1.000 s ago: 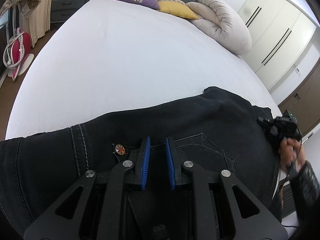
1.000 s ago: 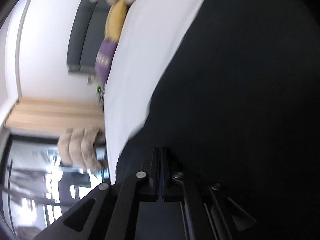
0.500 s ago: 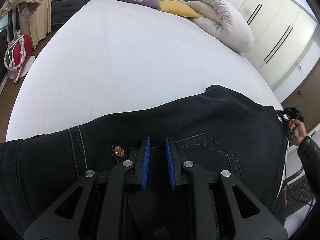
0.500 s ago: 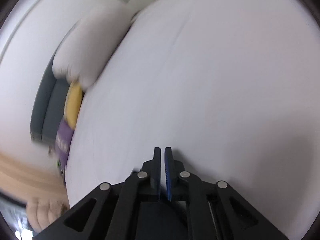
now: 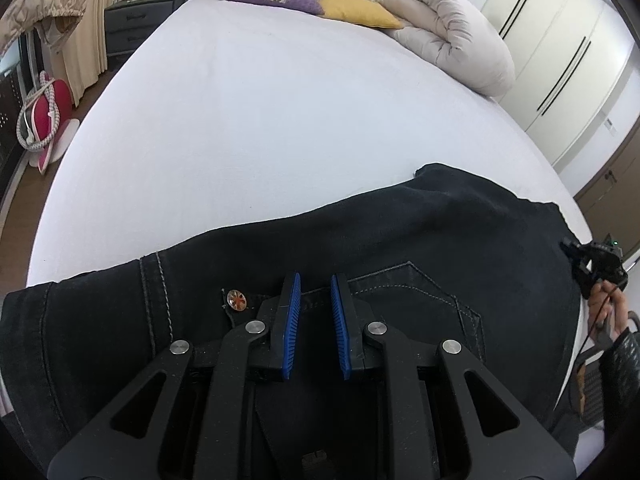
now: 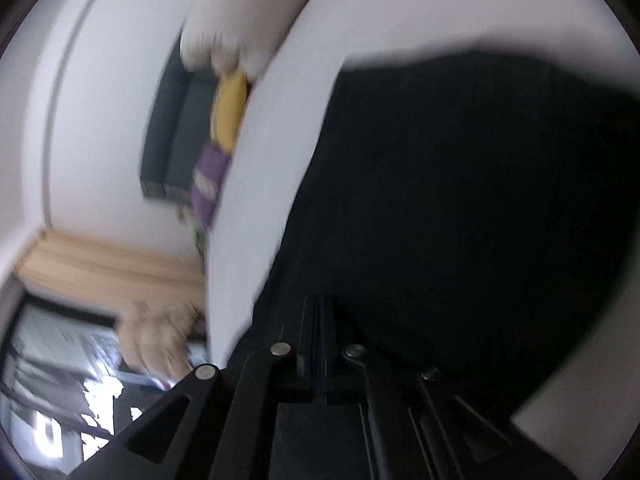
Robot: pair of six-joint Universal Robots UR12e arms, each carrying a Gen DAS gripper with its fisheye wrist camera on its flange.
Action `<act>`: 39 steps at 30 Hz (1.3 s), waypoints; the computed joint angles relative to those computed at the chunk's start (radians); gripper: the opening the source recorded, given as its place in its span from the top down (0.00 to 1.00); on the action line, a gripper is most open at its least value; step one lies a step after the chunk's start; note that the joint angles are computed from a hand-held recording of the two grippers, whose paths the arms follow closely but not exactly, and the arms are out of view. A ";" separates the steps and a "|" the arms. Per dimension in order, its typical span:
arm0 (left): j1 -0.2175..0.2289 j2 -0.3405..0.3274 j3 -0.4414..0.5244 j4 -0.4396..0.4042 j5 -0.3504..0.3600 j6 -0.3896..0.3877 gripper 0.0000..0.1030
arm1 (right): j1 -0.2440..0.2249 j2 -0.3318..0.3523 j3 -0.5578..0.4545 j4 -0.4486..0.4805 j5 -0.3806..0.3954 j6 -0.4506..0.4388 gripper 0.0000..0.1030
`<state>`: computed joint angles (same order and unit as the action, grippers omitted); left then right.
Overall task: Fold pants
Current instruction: 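Grasp the leg hems again with the right tool and pull them straight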
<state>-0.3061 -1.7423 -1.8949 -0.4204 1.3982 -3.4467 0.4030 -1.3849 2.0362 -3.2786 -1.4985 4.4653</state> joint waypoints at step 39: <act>-0.083 -0.086 0.069 0.003 -0.199 0.025 0.83 | -0.007 -0.119 0.139 -0.022 -0.160 0.264 0.86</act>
<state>-0.3887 -1.8287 -1.8260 -0.4177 1.1987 -3.4214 0.3963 -1.5035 2.1754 -3.3006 -1.6587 4.7288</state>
